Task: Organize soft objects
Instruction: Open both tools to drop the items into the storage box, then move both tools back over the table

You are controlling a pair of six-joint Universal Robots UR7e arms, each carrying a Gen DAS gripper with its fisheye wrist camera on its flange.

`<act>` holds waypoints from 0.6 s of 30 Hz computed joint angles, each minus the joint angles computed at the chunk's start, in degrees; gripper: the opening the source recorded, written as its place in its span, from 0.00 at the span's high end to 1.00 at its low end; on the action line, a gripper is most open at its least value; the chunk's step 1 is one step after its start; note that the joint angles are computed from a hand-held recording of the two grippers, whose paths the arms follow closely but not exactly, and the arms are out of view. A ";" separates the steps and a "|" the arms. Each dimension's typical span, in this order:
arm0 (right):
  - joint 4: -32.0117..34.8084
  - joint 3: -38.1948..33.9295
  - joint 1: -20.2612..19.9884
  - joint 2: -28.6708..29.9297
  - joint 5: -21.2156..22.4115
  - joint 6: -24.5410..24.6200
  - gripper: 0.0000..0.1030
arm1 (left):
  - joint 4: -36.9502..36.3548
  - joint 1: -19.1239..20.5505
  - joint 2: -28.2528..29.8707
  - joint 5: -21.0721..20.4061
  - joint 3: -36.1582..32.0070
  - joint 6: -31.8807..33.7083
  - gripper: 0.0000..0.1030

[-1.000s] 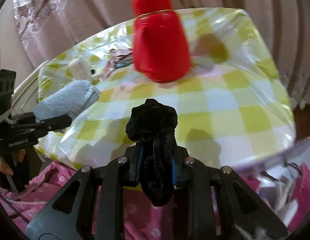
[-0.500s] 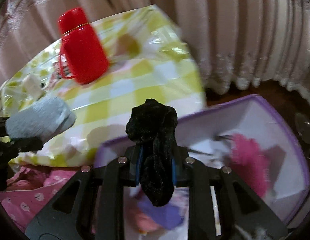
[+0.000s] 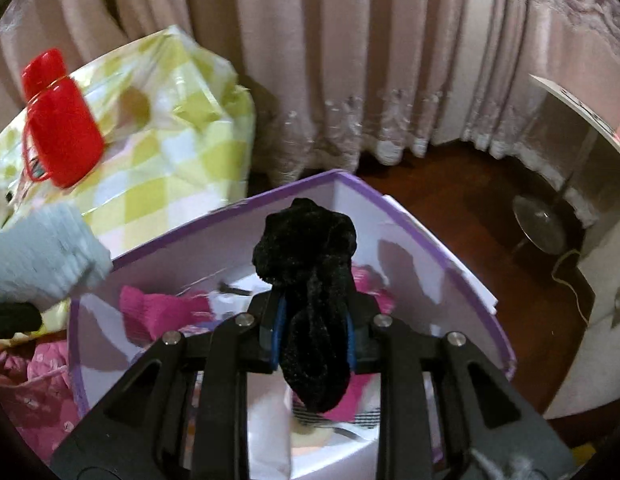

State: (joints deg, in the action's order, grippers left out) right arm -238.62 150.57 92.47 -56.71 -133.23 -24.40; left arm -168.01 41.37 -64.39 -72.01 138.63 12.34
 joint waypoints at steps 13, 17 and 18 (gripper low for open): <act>0.25 -2.63 5.04 3.12 3.89 4.20 0.22 | -9.12 9.74 -6.67 1.98 2.02 -1.61 0.20; 9.43 -7.48 9.95 9.37 6.99 5.20 0.22 | -10.37 18.16 -11.91 9.96 2.33 -4.22 0.19; 11.56 -9.21 11.50 11.37 7.23 4.64 0.22 | -11.20 19.81 -13.19 11.35 2.53 -4.33 0.19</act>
